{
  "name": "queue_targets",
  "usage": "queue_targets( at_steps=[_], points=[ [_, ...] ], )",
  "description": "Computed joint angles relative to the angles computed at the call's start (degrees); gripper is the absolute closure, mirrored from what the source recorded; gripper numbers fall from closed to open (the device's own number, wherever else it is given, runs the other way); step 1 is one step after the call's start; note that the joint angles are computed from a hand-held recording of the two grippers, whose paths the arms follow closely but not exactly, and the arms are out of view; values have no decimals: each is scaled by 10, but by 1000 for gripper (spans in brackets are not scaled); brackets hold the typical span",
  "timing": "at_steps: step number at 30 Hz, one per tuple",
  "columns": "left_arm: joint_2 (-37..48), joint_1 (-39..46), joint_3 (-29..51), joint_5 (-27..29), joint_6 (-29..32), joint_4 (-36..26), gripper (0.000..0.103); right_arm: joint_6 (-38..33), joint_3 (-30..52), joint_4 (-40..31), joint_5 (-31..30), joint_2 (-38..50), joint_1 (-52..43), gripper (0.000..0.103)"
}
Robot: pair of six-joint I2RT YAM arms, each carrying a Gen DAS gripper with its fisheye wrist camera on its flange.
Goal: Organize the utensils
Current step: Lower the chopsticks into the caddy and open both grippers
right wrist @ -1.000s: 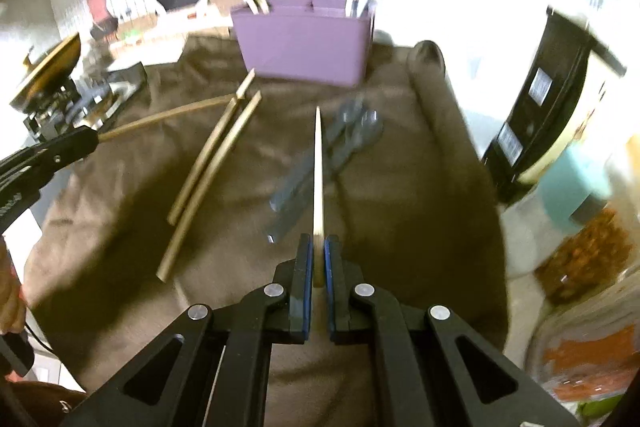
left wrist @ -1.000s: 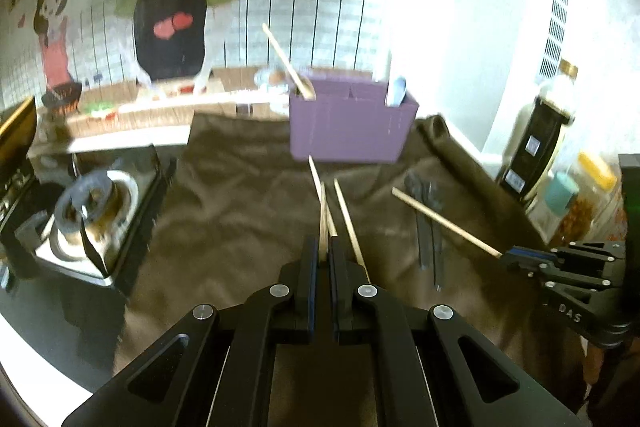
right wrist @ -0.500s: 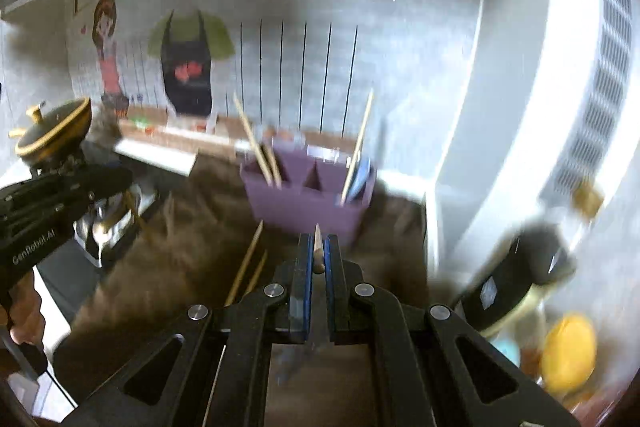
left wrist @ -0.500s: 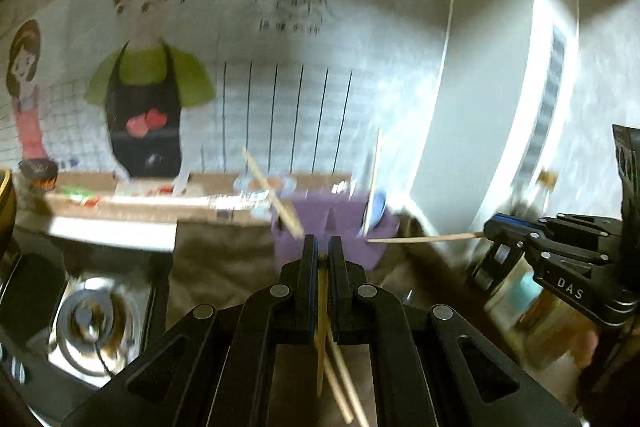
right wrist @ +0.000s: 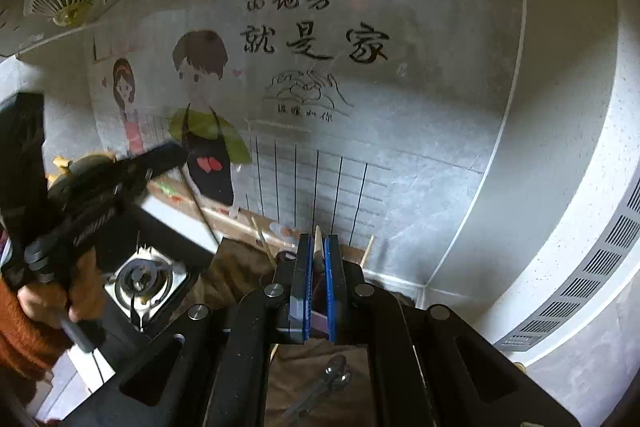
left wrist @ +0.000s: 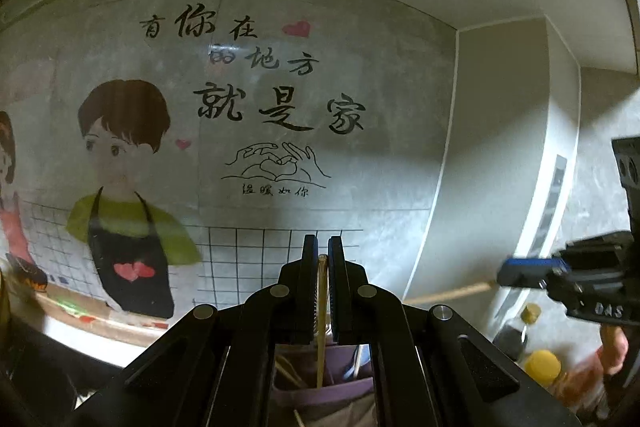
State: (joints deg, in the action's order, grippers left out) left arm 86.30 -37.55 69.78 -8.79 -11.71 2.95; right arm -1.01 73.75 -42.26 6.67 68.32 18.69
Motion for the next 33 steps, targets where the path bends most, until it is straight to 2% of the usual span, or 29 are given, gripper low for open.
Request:
queue_targets(
  at_steps=[6, 13, 22, 25, 33],
  points=[
    [29, 15, -16, 35, -13, 20, 98, -3, -12, -67, -62, 11, -39, 98],
    [53, 23, -42, 53, -28, 26, 98, -8, -60, -38, -45, 26, -49, 98],
    [103, 42, 23, 63, -19, 27, 98, 3, 51, -57, -41, 169, -51, 98],
    [138, 47, 68, 65, -10, 15, 98, -2, 90, -64, -24, 219, -47, 98],
    [255, 64, 170, 88, -8, -23, 98, 0, 175, -75, -52, 366, -65, 98]
  ],
)
